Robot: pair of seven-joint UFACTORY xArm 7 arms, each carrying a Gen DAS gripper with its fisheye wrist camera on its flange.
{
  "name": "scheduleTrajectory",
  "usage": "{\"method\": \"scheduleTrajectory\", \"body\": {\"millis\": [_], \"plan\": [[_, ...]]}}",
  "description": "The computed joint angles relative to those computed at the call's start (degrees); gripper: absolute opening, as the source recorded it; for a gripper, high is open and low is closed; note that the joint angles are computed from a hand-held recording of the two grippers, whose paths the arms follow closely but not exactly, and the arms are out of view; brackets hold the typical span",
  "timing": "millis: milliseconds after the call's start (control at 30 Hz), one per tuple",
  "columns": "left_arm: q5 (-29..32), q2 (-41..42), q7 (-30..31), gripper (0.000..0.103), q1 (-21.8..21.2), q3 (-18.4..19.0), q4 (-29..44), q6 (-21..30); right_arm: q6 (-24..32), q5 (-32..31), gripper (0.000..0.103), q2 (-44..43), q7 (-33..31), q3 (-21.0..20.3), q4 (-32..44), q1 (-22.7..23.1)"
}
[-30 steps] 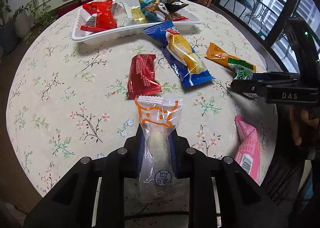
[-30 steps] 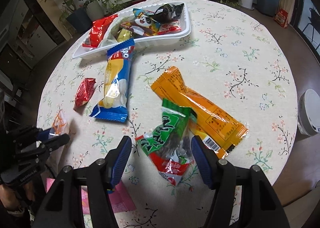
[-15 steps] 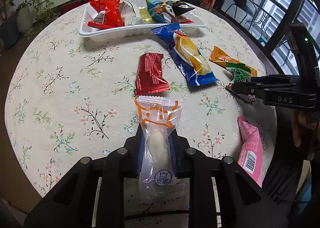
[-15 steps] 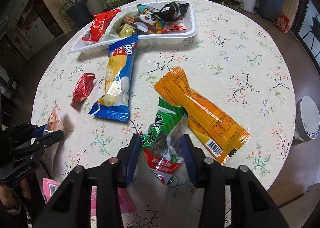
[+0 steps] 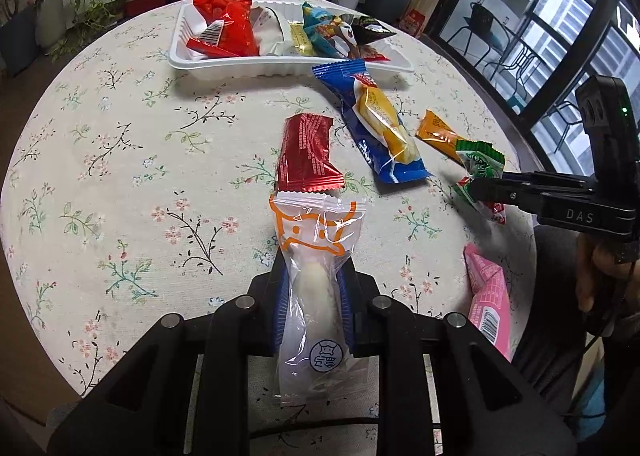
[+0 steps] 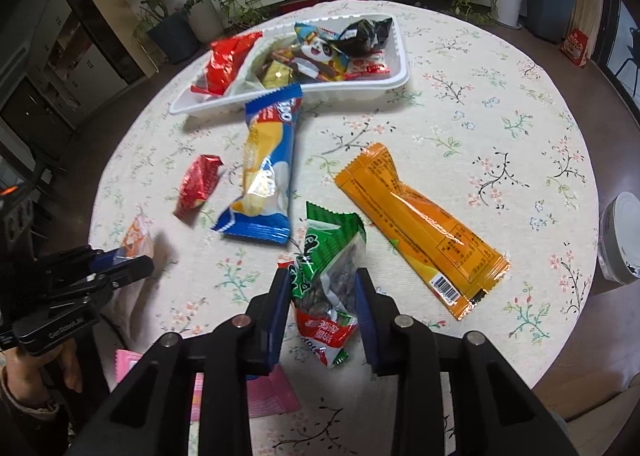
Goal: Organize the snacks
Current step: 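Grasp the clear orange-printed packet with the left tool while the right tool grasps the green-and-red packet, then lift both held packets and carry them over the white tray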
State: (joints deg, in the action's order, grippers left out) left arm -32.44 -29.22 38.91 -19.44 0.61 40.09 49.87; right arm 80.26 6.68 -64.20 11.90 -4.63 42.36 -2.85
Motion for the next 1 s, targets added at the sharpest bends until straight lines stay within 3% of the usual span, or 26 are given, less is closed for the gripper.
{"method": "scheduleTrajectory", "body": {"millis": [233,433,567,800,1000], "plan": [[-4.66,1.67,1.37,0.020,0.20,2.51,2.72,3.44,-0.59,2.19,0.034,-0.06,0.23,-3.13,2.64,-0.07],[-8.45,6.70,2.21,0.020,2.16,3.12,11.55,5.83,-2.54,1.64,0.034,4.64,-1.98,-6.65,9.12,-0.94],[-10.83,13.23,2.32,0.020,3.69,2.59,21.39,7.73,-4.53,1.74,0.034,10.12,-4.78,-8.24,15.60,-0.45],[-12.72,26.85,-0.74,0.020,7.14,-1.47,41.32,10.81,-9.10,6.58,0.034,24.47,-10.68,-10.80,29.30,3.30],[-7.27,40.08,-7.19,0.020,8.30,-6.83,59.83,12.56,-9.76,12.34,0.034,36.73,-14.99,-10.44,38.05,4.45]]}}
